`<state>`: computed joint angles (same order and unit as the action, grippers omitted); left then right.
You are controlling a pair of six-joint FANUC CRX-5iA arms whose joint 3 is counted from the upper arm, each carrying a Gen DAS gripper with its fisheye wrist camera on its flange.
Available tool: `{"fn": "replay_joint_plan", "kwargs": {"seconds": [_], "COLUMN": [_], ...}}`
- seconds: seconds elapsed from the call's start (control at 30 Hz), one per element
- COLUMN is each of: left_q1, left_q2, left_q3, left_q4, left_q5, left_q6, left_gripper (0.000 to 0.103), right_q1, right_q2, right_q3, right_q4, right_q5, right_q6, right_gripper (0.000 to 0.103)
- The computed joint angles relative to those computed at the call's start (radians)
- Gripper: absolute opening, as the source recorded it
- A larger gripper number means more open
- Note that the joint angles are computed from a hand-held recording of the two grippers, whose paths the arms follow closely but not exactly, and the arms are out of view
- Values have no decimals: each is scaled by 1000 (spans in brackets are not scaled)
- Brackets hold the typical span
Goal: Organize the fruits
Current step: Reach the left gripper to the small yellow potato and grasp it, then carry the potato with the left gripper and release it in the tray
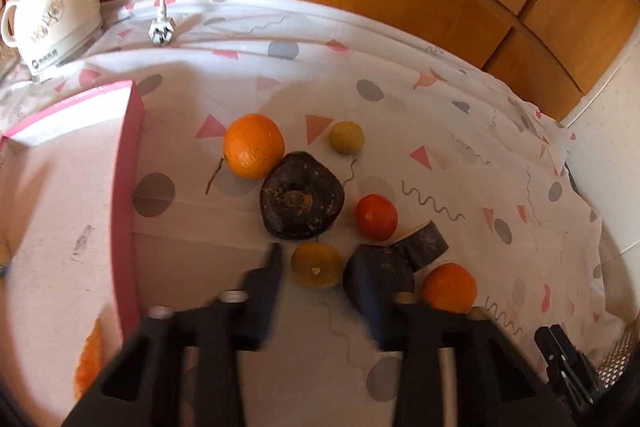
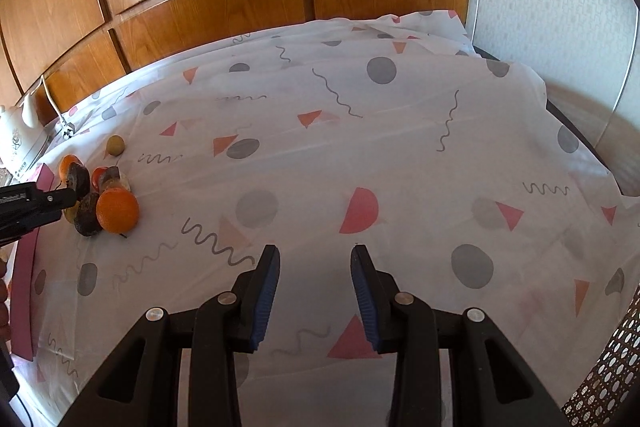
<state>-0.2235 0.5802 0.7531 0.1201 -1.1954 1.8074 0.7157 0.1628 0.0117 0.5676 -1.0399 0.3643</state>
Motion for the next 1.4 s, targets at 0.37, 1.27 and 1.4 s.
{"fn": "replay_joint_plan", "kwargs": {"seconds": [0.37,1.27,1.4], "left_q1": [32,126,109], "left_q2": [-211,-354,-427], "left_q3": [-248,-346,-411], "left_q4": [14,-398,-437], "left_q5": [221,95,119], "left_q6": [-52,417,468], "left_gripper": [27,51,62], "right_q1": [-2,29,30], "right_q2": [1,9,13], "right_q3": [1,21,24], "right_q4": [-3,7,-3], "right_q5": [7,-10,-9], "right_q6": [4,30,39], "right_gripper": [37,37,37]}}
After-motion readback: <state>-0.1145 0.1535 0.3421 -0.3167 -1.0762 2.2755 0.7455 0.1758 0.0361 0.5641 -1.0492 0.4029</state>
